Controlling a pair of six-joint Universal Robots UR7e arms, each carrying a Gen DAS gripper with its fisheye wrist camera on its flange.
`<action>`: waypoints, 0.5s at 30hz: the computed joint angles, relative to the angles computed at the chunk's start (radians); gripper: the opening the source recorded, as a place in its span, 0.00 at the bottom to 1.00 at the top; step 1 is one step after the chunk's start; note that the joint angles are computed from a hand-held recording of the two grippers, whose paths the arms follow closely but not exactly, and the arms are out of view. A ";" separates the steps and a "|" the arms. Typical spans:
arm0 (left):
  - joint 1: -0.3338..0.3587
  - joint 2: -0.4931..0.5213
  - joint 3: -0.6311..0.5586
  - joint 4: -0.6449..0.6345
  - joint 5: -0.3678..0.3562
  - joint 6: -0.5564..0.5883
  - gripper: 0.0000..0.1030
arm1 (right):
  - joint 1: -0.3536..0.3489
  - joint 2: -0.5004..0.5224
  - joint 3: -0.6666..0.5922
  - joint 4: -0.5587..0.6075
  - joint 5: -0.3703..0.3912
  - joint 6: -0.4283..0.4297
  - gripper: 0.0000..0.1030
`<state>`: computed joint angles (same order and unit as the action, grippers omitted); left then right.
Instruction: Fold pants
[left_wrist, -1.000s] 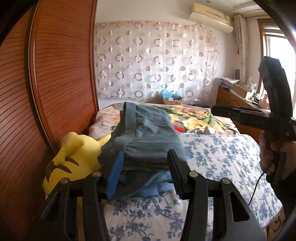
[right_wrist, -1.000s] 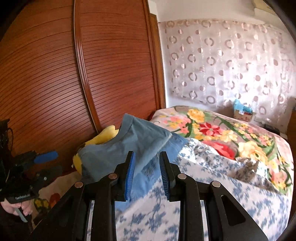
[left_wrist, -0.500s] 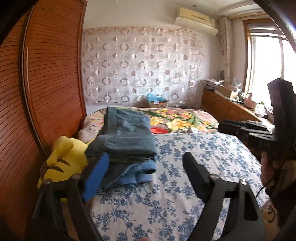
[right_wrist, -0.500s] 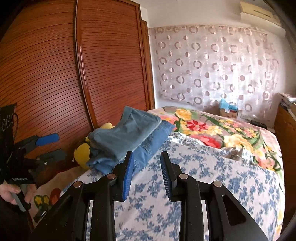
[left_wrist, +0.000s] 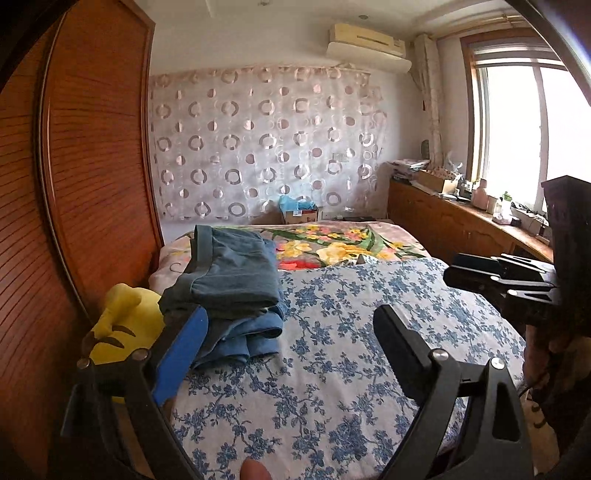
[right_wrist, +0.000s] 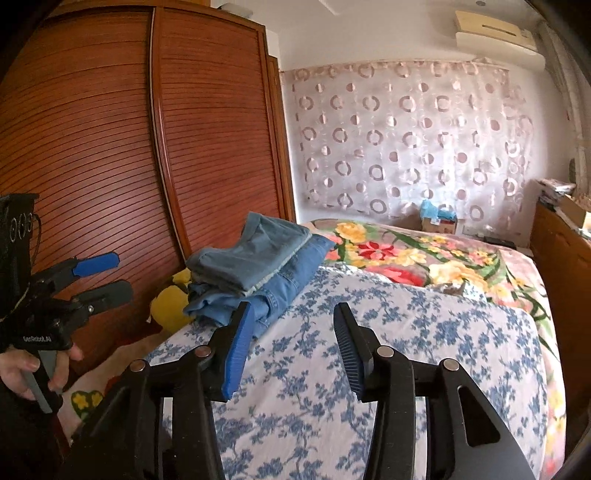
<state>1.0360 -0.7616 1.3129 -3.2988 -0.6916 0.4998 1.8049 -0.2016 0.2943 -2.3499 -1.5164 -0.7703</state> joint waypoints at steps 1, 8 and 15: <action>-0.002 -0.002 0.005 0.004 -0.003 -0.007 0.89 | -0.002 -0.027 0.053 -0.029 -0.003 0.004 0.45; -0.024 -0.006 0.040 -0.012 -0.020 -0.016 0.89 | -0.005 -0.154 0.306 -0.204 -0.029 0.038 0.46; -0.036 0.028 0.036 0.009 -0.025 -0.045 0.89 | -0.010 -0.256 0.516 -0.361 -0.058 0.062 0.50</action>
